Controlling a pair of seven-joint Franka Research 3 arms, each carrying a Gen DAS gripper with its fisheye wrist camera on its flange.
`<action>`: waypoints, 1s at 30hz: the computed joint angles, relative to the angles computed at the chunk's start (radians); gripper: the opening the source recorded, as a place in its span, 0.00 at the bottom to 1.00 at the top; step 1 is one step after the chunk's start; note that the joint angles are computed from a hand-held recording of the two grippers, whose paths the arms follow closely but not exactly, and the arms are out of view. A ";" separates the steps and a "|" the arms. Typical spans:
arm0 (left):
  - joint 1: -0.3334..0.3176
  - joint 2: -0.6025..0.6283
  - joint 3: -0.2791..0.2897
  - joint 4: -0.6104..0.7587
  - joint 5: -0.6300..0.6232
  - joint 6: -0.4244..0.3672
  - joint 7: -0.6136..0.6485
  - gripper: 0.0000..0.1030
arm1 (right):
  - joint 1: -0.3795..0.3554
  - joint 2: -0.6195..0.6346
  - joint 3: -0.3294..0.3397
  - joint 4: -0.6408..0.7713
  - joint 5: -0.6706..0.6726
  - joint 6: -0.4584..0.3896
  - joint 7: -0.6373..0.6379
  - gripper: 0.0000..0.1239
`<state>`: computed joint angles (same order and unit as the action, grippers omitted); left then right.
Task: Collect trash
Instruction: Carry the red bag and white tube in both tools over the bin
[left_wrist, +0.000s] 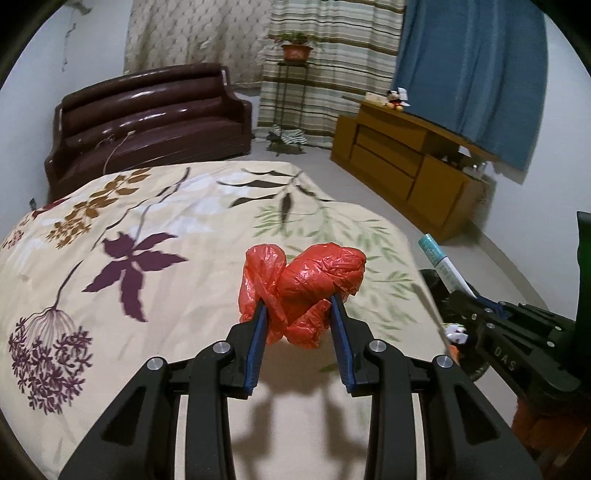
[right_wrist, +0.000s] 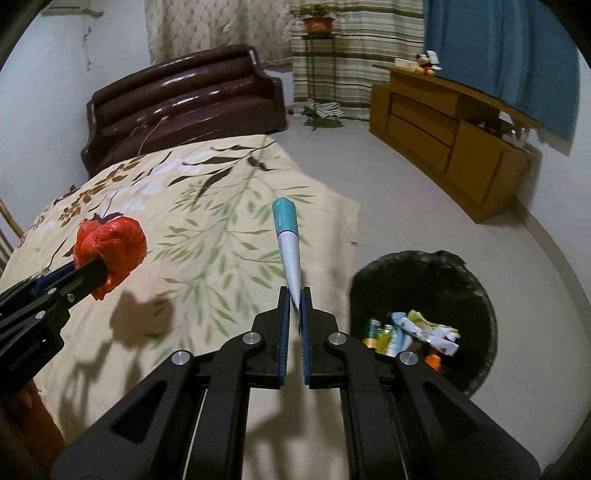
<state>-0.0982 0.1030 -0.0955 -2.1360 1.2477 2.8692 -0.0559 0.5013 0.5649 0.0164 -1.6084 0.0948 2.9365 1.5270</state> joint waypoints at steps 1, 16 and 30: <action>-0.004 0.007 -0.004 0.010 -0.002 -0.002 0.004 0.33 | -0.005 -0.006 -0.002 -0.010 0.003 0.007 0.001 0.05; -0.120 0.159 -0.001 0.204 -0.083 -0.023 0.145 0.33 | -0.059 -0.065 -0.064 -0.129 0.025 0.080 0.066 0.05; -0.228 0.341 0.046 0.426 -0.231 -0.050 0.339 0.33 | -0.061 -0.026 -0.124 -0.105 0.015 0.089 0.132 0.05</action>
<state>-0.3261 0.4440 -0.0495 -1.7099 1.0163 2.8188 0.2829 0.4400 0.5390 -0.1074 -1.7137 0.1097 3.0258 1.6594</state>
